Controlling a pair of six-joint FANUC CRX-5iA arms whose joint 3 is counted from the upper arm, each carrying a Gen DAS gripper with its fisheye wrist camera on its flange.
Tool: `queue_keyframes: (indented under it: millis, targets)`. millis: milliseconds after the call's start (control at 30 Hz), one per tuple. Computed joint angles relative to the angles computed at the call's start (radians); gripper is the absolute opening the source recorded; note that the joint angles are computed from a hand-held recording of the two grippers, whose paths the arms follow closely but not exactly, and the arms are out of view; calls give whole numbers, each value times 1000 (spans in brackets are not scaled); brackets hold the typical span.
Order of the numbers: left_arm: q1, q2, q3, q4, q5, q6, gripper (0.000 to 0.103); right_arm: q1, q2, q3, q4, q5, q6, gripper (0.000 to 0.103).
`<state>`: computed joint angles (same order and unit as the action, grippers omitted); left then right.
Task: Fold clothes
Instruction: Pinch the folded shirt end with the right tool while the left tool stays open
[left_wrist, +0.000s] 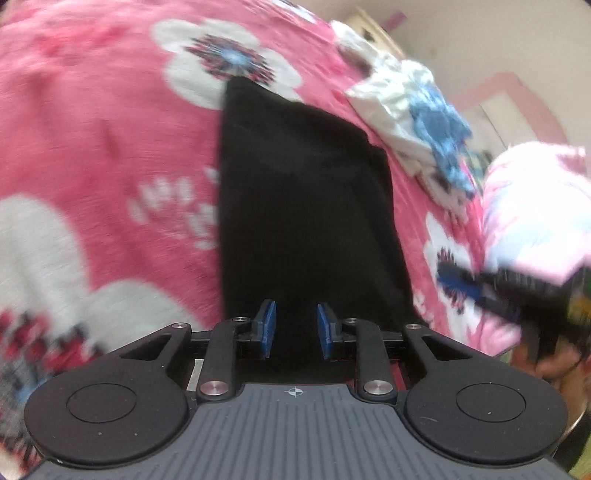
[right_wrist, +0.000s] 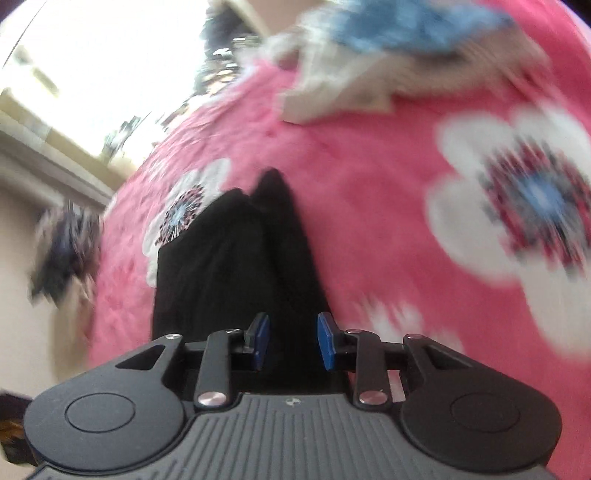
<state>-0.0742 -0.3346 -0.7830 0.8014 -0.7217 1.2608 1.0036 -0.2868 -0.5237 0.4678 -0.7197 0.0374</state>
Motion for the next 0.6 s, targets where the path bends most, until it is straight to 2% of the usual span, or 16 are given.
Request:
queue_keyframes:
  millis: [67, 167, 267, 400, 533, 567, 600]
  targets:
    - [-22, 18, -9, -4, 38, -30, 24, -14, 63, 32, 54, 13, 66, 32]
    - [-27, 1, -86, 121, 83, -131, 24, -62, 149, 91, 54, 48, 152, 32]
    - [-8, -3, -138, 261, 68, -196, 24, -110, 214, 144, 9, 93, 226, 32]
    - [-1, 4, -181, 390, 50, -254, 24, -161, 305, 241, -114, 115, 336, 32]
    - [4, -1, -203, 446, 36, -280, 24, -196, 355, 270, -154, 156, 343, 31]
    - [6, -2, -207, 454, 32, -284, 24, -201, 360, 262, -141, 178, 323, 15]
    - [8, -4, -209, 458, 28, -287, 24, -198, 355, 238, -76, 194, 261, 4]
